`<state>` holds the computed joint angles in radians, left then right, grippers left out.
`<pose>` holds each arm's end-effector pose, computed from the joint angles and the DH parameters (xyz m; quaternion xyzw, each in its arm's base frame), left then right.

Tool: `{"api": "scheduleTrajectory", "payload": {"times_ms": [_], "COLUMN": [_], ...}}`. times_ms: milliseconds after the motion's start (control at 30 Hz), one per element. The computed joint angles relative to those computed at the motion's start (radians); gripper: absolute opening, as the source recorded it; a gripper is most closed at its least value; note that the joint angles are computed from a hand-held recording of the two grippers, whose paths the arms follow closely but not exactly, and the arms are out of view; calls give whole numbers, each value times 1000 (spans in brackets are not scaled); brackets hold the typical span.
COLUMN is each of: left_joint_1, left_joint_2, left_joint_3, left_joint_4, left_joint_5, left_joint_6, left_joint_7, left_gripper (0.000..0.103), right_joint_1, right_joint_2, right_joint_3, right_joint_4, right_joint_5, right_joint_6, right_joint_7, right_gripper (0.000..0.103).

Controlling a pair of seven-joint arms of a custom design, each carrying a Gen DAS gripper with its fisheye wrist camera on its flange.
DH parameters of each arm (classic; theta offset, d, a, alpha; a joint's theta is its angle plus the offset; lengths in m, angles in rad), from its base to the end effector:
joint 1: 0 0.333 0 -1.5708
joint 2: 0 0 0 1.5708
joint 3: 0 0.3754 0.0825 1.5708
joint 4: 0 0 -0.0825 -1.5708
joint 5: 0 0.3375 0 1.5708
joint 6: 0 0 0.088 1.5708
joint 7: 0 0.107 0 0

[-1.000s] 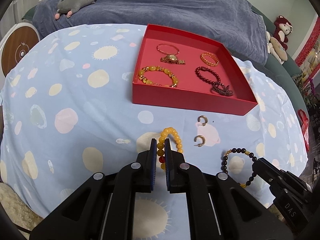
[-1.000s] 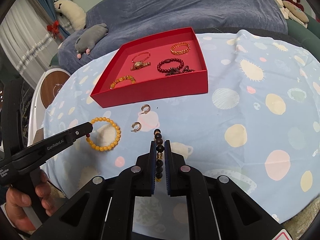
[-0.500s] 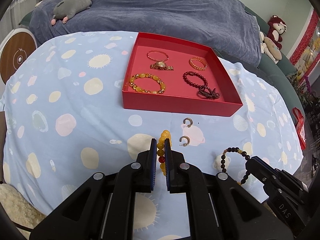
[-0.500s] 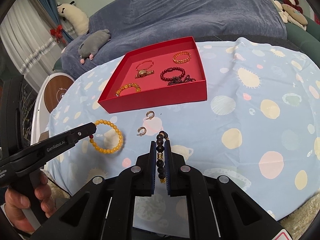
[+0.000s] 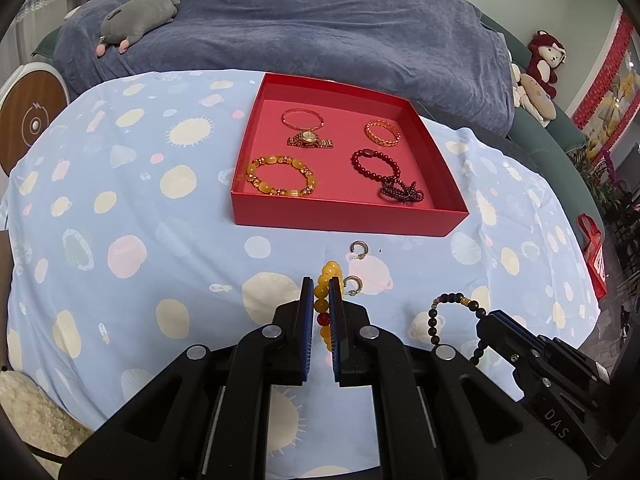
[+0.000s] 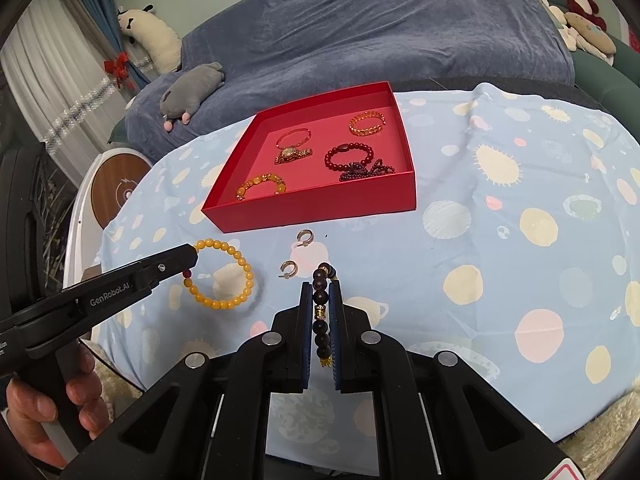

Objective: Organize jewelry
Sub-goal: 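Grasp the orange bead bracelet with the left tool while the right tool lifts the dark bracelet, then carry both bracelets into the box and open both tools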

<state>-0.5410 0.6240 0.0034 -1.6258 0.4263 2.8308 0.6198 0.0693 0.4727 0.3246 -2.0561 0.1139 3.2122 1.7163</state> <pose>0.6160 -0.3925 0.3970 -0.6881 0.6586 -0.2746 0.1319 0.6057 0.2084 0.3848 -0.6770 0.6474 -0.1001 0.3353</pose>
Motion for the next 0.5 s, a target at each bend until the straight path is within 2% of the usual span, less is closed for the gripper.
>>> {"api": "scheduleTrajectory", "payload": {"times_ms": [233,500], "left_joint_1": [9,36], "left_joint_2": [5,52], "left_joint_3": [-5,-15], "left_joint_4": [22,130], "left_joint_5": [-9,-36], "left_joint_6": [-2,-34], "left_joint_7": [15,69], "left_gripper": [7,7], "right_joint_1": [13,44], "right_joint_2": [-1,50], "right_joint_3": [-16,-58], "right_joint_4": [25,148], "right_joint_5": [-16,-24], "right_joint_6": [0,-37], "right_joint_7": [-11,-33], "right_gripper": [7,7]}}
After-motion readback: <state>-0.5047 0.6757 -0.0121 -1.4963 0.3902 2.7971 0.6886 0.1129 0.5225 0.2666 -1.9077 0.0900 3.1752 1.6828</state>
